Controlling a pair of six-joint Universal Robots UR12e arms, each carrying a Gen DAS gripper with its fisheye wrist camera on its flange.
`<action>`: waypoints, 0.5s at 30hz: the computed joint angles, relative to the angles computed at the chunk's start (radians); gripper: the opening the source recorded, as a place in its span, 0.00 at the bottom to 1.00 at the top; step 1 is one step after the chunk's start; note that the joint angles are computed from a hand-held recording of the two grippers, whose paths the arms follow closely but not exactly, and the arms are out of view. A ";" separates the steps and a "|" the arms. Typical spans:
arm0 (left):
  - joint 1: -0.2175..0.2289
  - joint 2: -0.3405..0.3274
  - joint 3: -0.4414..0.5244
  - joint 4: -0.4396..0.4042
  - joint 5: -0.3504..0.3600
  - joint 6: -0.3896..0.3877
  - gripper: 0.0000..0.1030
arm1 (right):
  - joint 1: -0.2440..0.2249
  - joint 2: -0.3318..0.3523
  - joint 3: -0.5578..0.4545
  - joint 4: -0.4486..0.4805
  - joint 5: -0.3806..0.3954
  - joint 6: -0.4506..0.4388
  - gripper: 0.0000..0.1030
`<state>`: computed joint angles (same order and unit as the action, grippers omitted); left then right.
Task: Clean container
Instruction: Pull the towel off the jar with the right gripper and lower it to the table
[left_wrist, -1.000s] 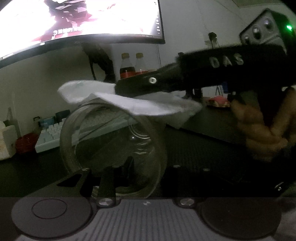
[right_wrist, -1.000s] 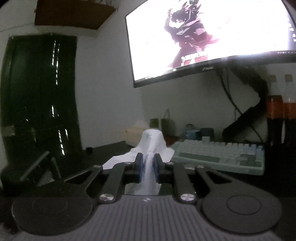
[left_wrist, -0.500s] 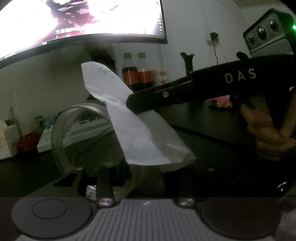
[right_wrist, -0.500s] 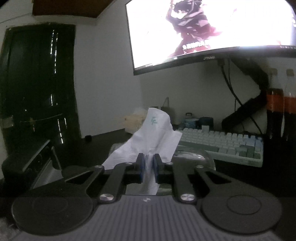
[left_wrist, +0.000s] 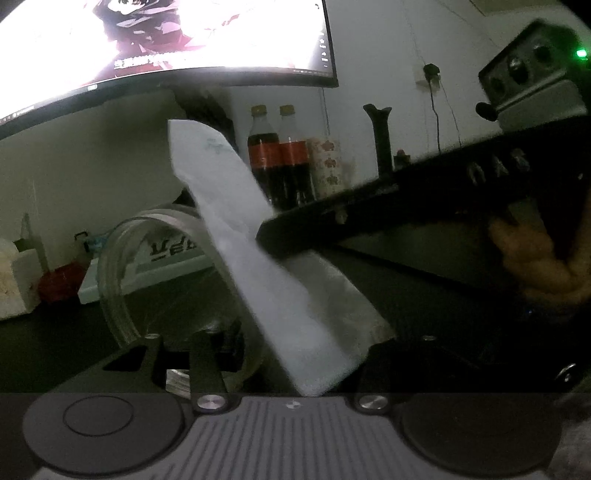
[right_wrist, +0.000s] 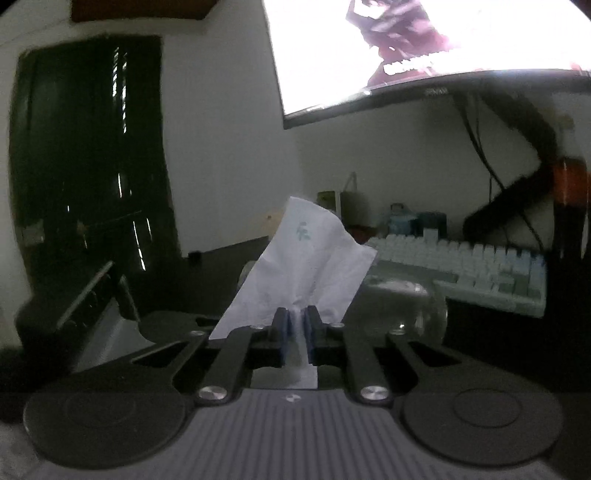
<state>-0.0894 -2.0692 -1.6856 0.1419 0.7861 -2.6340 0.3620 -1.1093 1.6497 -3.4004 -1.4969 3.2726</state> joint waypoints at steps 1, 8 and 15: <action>0.000 0.000 0.000 0.000 0.002 -0.002 0.41 | -0.006 -0.001 0.000 0.002 -0.010 0.030 0.09; -0.006 0.004 -0.008 0.022 0.040 -0.052 0.47 | -0.001 0.014 -0.030 0.056 -0.296 0.175 0.13; -0.016 0.025 -0.005 -0.016 0.101 -0.086 0.11 | 0.025 0.009 -0.030 0.115 -0.342 0.178 0.13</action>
<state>-0.1050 -2.0442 -1.6909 0.1257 0.8871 -2.7198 0.3866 -1.1005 1.6195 -3.2854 -1.8389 3.4509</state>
